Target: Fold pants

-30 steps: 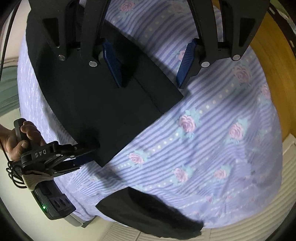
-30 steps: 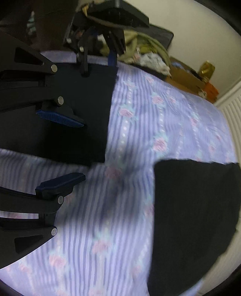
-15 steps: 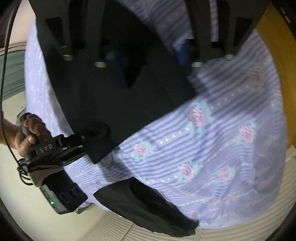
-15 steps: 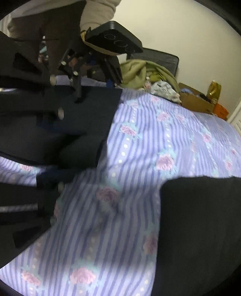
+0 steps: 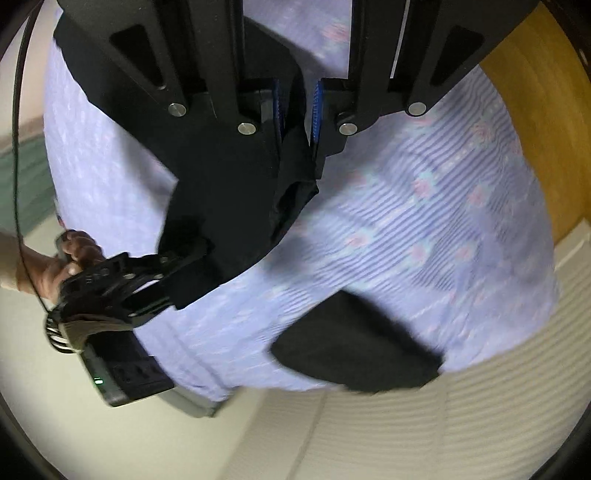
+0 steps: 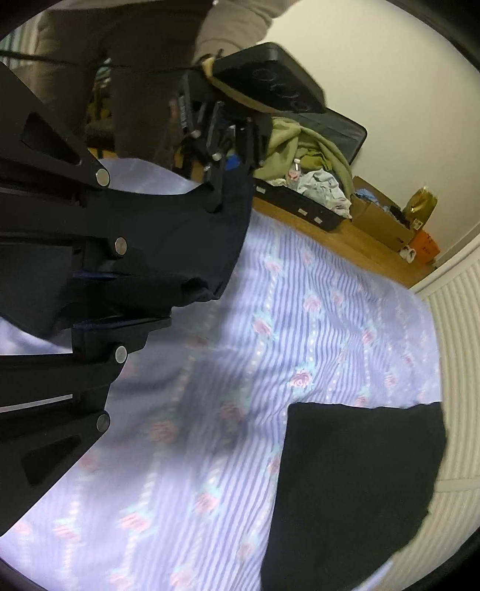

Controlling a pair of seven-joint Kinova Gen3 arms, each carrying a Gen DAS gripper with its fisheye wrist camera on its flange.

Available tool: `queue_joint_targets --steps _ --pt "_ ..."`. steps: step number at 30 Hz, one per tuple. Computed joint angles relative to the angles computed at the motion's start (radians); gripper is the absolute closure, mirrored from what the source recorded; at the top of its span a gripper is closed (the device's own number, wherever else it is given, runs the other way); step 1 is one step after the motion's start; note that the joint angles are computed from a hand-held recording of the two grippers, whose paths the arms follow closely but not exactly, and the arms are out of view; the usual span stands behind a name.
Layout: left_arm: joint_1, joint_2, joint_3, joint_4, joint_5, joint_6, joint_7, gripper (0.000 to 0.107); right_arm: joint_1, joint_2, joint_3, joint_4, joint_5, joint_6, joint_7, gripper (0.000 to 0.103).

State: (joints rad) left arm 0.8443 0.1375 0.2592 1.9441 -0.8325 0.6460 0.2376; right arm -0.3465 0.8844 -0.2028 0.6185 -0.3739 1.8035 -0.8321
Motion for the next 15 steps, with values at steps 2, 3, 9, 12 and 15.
queue_joint_targets --steps 2,3,9,12,15 --pt "0.033 0.005 0.032 -0.067 -0.001 0.063 -0.056 0.094 0.038 -0.073 0.002 0.093 0.002 -0.037 0.03 0.087" --pt "0.047 0.012 0.043 -0.102 0.002 0.083 -0.086 0.094 0.06 -0.118 0.005 0.139 0.008 -0.035 0.046 0.087" --pt "0.218 0.092 0.083 -0.336 -0.029 0.198 -0.2 0.094 0.222 -0.373 -0.001 0.417 0.033 -0.072 0.148 0.087" --pt "0.288 0.138 0.086 -0.437 -0.018 0.198 -0.246 0.094 0.343 -0.512 -0.011 0.556 0.016 -0.079 0.198 0.087" --pt "0.343 0.197 0.089 -0.52 0.004 0.164 -0.297 0.094 0.449 -0.651 0.016 0.695 0.005 -0.097 0.275 0.087"
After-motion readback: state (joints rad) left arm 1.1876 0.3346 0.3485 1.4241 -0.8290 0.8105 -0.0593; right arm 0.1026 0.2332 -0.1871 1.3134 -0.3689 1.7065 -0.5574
